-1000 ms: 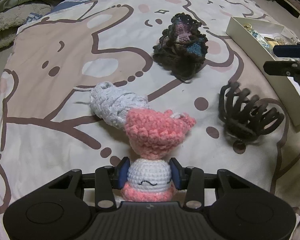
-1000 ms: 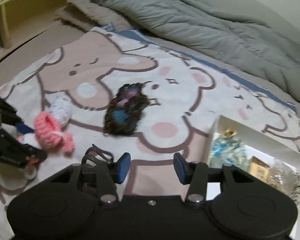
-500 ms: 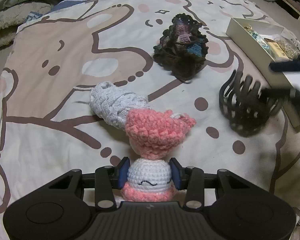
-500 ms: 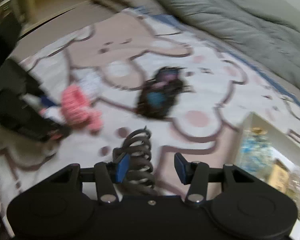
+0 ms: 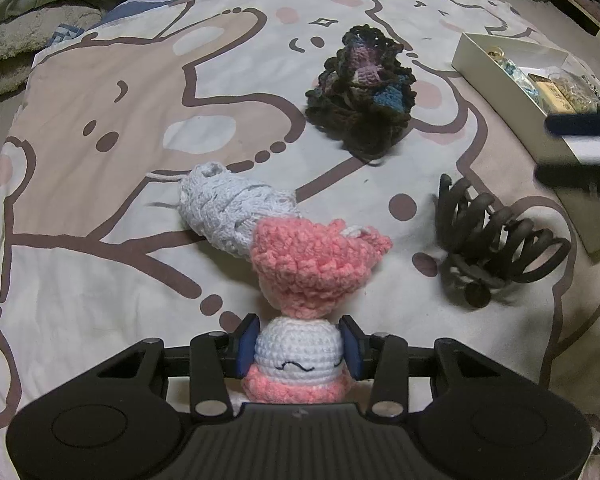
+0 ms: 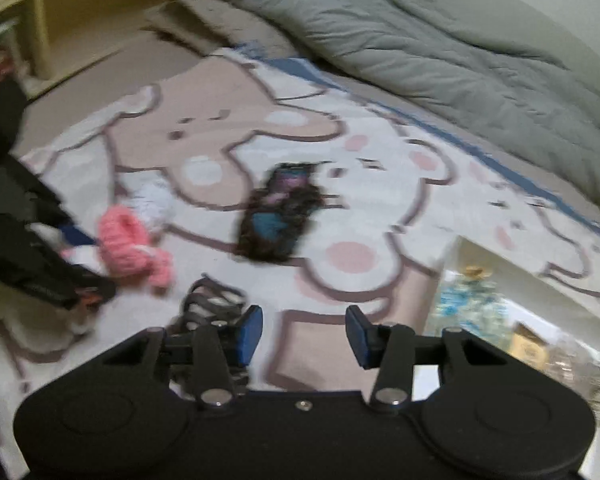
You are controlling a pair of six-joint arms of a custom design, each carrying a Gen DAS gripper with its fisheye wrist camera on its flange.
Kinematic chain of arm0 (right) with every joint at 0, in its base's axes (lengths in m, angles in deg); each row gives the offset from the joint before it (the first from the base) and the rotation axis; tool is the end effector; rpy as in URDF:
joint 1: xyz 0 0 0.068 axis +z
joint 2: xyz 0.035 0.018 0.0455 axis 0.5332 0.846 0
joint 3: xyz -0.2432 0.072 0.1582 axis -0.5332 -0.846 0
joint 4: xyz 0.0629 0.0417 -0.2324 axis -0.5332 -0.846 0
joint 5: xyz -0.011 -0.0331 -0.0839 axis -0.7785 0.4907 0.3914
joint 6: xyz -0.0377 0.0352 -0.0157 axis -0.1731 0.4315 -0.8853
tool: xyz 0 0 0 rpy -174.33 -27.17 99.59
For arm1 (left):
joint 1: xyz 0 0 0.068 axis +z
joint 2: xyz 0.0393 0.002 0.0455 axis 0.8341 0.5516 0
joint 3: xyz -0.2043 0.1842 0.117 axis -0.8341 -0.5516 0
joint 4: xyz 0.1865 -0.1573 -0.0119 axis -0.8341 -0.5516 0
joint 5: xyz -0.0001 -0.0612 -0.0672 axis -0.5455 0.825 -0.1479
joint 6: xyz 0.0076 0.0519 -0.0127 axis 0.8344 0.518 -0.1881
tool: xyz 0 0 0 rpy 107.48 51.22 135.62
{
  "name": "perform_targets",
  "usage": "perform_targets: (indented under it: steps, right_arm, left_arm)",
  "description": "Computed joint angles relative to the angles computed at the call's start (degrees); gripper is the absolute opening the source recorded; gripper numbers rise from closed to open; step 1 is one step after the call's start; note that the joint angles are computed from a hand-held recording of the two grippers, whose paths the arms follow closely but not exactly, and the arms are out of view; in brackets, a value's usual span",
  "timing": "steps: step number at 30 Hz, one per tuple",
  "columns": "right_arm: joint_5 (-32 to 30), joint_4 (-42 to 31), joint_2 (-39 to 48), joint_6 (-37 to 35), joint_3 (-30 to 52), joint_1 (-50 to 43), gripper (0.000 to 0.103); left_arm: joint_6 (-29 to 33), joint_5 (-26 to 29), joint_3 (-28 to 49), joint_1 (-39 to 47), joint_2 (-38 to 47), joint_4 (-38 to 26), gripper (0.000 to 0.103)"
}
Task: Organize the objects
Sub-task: 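Grasp and lift the pink doll with the left tool while the right tool lifts the hair claw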
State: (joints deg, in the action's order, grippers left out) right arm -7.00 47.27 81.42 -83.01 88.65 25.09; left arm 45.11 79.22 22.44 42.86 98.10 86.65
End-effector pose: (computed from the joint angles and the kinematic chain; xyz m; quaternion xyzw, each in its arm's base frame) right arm 0.2555 -0.0180 0.0608 -0.3140 0.8913 0.0699 0.3194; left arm 0.2491 -0.0606 0.0276 0.1281 0.9772 -0.0199 0.1681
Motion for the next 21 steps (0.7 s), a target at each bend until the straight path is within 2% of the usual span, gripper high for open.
perform_targets:
  steps: [3,4,7,9,14,18,21]
  right_arm:
    - [-3.74,-5.73,-0.53,-2.36,0.58,1.62,0.048]
    - [-3.35,-5.25,-0.34,-3.02,-0.06,3.06,0.050]
    - [1.96,0.38,2.07,-3.09,-2.19,8.17,0.051]
    - [6.99,4.45,3.88,-2.60,-3.02,10.48,0.048]
    - [8.21,7.34,2.94,-0.54,-2.49,6.22,0.049]
    - [9.12,5.68,3.87,0.36,0.58,1.67,0.048]
    - [9.89,4.64,4.65,0.59,1.99,0.05,0.044]
  left_arm:
    - [-0.16,0.02,0.15,-0.10,0.10,-0.10,0.045]
    - [-0.08,-0.01,0.14,-0.09,0.12,-0.07,0.045]
    - [-0.22,-0.16,0.10,-0.25,0.22,0.08,0.045]
    - [-0.24,-0.04,0.08,-0.23,0.23,0.14,0.045]
    - [0.06,0.55,0.26,0.32,0.43,0.09,0.045]
    - [0.20,0.39,0.32,0.22,0.56,0.17,0.045]
    - [-0.03,0.45,0.25,0.31,0.52,0.23,0.045]
